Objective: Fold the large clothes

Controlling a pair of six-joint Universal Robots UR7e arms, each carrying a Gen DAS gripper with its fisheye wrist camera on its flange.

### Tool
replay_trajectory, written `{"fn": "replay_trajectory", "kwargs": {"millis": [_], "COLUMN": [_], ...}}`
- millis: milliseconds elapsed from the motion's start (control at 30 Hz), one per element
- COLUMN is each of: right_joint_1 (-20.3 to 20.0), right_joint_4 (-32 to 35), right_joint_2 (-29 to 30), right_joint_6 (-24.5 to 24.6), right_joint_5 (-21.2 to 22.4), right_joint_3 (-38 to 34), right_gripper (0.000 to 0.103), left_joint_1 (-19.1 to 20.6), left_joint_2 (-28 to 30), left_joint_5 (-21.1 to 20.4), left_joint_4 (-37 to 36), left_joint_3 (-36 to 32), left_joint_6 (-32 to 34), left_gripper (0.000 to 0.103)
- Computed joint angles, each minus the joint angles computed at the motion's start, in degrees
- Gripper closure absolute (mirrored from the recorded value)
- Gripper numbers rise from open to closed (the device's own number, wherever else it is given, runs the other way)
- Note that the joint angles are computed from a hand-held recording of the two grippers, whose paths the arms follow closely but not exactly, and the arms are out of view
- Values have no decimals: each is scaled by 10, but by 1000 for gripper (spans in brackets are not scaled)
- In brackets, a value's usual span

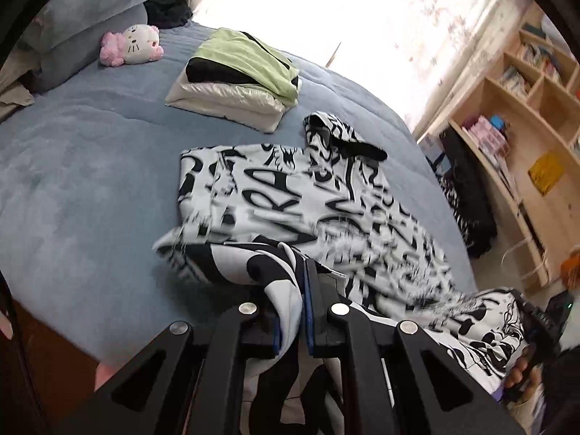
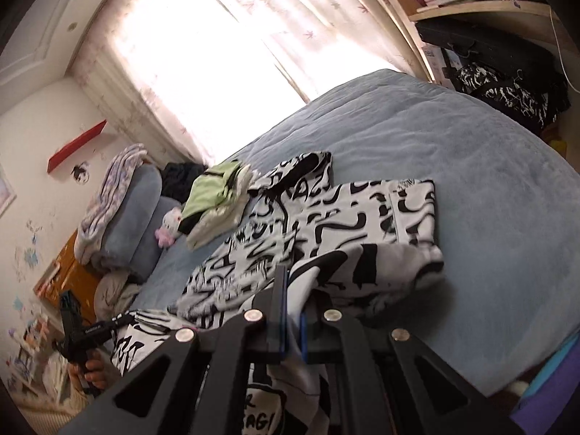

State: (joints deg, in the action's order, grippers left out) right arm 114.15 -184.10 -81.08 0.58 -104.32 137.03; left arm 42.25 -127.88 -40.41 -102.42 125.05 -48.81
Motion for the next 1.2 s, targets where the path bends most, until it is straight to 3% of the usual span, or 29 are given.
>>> {"fn": "replay_trajectory", "kwargs": {"millis": [133, 267, 467, 500, 533, 600, 667, 733, 967, 1200], "right_joint_1": [-16, -36, -49, -54, -62, -75, -86, -89, -89, -112], "right_joint_4": [1, 15, 69, 84, 100, 103, 94, 82, 97, 157], "right_joint_2": [45, 98, 192, 204, 214, 228, 241, 252, 280, 306], "right_joint_6": [17, 45, 69, 78, 88, 100, 105, 91, 23, -36], "right_joint_5": [1, -8, -68, -68, -61, -35, -17, -13, -74, -117], "right_joint_3": [-50, -112, -222, -239, -256, -270, -280, -287, -314, -349], "right_gripper": [99, 98, 90, 83, 68, 52, 51, 51, 50, 45], "left_joint_1": [105, 186, 281, 292, 299, 308, 312, 313, 321, 351], "left_joint_2": [98, 189, 311, 325, 335, 354, 366, 376, 415, 473], "left_joint_5": [-50, -98, -155, -160, -162, -155, -151, -141, -88, -71], "left_joint_4": [-181, -289, -353, -363, -376, -415, -431, -432, -389, -331], "left_joint_3": [-29, -72, -153, -163, -169, -178, -188, -199, -224, -266], "left_joint_6": [119, 181, 214, 219, 226, 243, 255, 268, 368, 417], "left_gripper": [95, 92, 77, 75, 71, 64, 55, 55, 54, 54]}}
